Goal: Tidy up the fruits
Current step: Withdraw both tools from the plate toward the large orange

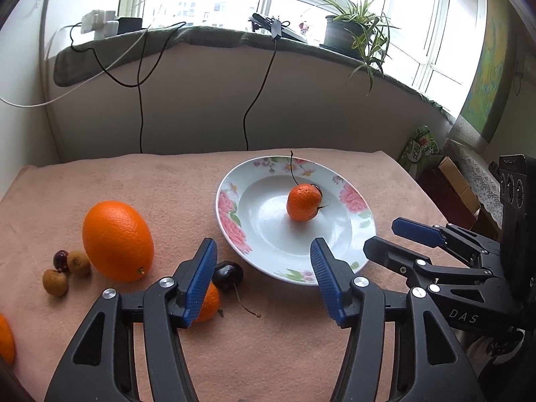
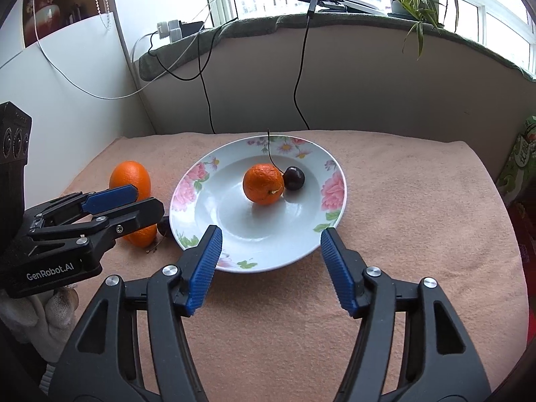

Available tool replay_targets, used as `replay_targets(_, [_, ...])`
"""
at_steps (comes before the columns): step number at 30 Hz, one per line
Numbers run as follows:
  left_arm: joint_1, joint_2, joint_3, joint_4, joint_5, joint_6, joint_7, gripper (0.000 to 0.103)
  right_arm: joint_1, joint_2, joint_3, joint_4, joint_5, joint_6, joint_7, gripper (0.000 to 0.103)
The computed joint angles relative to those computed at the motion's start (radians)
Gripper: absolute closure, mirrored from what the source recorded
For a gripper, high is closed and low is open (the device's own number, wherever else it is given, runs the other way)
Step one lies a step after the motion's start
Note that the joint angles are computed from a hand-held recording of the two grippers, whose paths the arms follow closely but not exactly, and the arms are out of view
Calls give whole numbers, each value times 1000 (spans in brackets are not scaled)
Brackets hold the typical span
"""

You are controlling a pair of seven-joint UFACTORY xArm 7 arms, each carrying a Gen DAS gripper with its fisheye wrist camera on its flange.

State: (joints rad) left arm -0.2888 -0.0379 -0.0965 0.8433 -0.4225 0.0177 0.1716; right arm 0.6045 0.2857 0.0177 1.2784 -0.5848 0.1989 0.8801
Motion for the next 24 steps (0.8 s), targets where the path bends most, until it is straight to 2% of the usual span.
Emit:
replay_targets(4, [-6, -35, 8, -37, 11, -19, -16, 46, 10, -17, -4, -9, -19, 5, 19, 39])
replay_targets(6, [15, -59, -3, -64, 74, -28, -72, 46, 11, -27, -2, -18, -33, 3, 29, 39])
replay_targets(10, [-1, -108, 35, -115, 106, -37, -106, 46, 6, -39, 10, -22, -47, 8, 40, 39])
replay_targets(13, [37, -146, 25, -155, 168, -46, -174, 46, 1, -48, 23, -28, -47, 4, 49, 39])
replay_targets(15, [13, -175, 62, -183, 172, -54, -185, 46, 1, -52, 29, -29, -46, 0, 50, 38])
replay_targets(18, [77, -219, 25, -226, 237, -57, -245, 46, 3, -54, 38, -27, -48, -3, 45, 38])
replay_targets(24, [115, -281, 29, -291, 307, -47, -309, 46, 10, -45, 57, -11, -31, -12, 12, 38])
